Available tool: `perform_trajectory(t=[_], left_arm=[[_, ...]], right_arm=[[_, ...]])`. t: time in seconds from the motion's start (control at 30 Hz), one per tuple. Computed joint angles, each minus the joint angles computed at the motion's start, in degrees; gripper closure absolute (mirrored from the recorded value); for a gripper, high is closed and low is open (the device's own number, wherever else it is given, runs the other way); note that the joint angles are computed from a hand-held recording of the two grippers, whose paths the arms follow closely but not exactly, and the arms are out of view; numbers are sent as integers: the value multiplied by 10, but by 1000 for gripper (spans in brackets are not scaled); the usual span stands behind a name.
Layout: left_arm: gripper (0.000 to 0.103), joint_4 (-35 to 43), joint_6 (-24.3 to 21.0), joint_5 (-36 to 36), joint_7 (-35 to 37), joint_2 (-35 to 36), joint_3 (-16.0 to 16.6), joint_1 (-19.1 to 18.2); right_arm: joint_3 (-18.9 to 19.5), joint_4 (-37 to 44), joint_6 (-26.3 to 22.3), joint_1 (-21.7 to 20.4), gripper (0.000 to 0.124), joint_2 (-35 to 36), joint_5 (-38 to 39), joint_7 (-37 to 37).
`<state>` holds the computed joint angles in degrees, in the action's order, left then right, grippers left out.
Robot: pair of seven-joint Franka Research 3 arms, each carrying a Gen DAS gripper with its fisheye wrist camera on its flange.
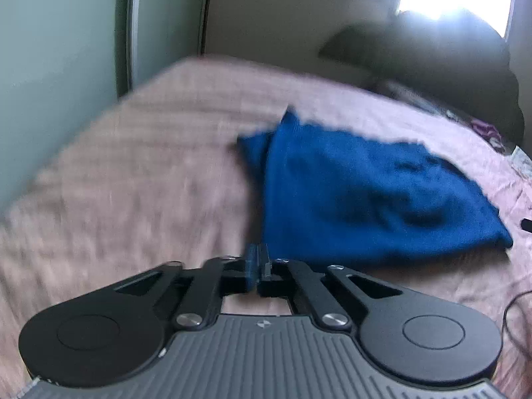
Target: Fold small clothes
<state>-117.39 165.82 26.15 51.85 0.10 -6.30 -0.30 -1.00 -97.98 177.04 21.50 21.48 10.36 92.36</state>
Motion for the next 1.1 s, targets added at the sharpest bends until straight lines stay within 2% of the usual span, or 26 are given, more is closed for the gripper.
perform_trajectory(t=[0.07,0.13,0.2,0.27,0.3,0.33,0.37,0.4,0.43,0.5,0.6,0.63,0.7,0.73,0.77,0.83,0.87,0.9,1.0,1.1], left_arm=[[81,34,5,53,-27,20,-2,-5],[45,68,5,54,-17,46,-7,-15],[30,98,13,64,-6,76,-6,-28],[31,132,-15,102,-7,109,4,-50],[34,143,-38,105,-1,121,6,-56],[41,151,-67,82,22,129,-2,-55],[44,149,-85,37,56,133,-6,-53],[42,131,-72,32,52,127,-9,-45],[43,105,-46,52,38,113,1,-50],[45,77,-42,71,45,89,4,-54],[53,68,-55,90,43,70,4,-56],[51,73,-45,99,29,72,6,-57],[48,90,-20,161,-46,81,20,-66],[38,102,-21,185,-75,88,25,-71],[33,117,-28,201,-96,100,27,-75],[30,138,-55,192,-91,119,22,-75],[31,152,-89,164,-65,130,13,-73],[30,159,-114,145,-50,137,9,-73],[26,133,-101,184,-87,121,22,-83],[25,137,-116,197,-103,117,21,-86]], right_arm=[[59,56,-22,-39,122,34,25,-46],[94,124,-52,-55,121,80,50,-76],[100,198,-97,-51,121,129,66,-83],[63,252,-140,-20,121,163,77,-70],[57,262,-152,-16,122,173,50,-45],[50,252,-155,-9,122,169,47,-39],[63,227,-140,-19,122,158,57,-54],[77,196,-124,-28,122,141,67,-72],[89,165,-117,-39,122,122,75,-93],[98,121,-128,-51,122,88,80,-136],[76,116,-173,-39,120,66,65,-147],[74,117,-165,-37,120,64,71,-141],[76,138,-135,-36,118,77,86,-133],[68,154,-128,-29,113,88,85,-119],[61,175,-129,-23,107,101,80,-107],[49,218,-156,-15,61,131,63,-93],[30,233,-176,-2,57,141,41,-76],[14,231,-186,10,59,144,16,-69],[12,166,-156,16,59,109,-26,-104],[7,148,-149,22,58,89,-40,-85]])
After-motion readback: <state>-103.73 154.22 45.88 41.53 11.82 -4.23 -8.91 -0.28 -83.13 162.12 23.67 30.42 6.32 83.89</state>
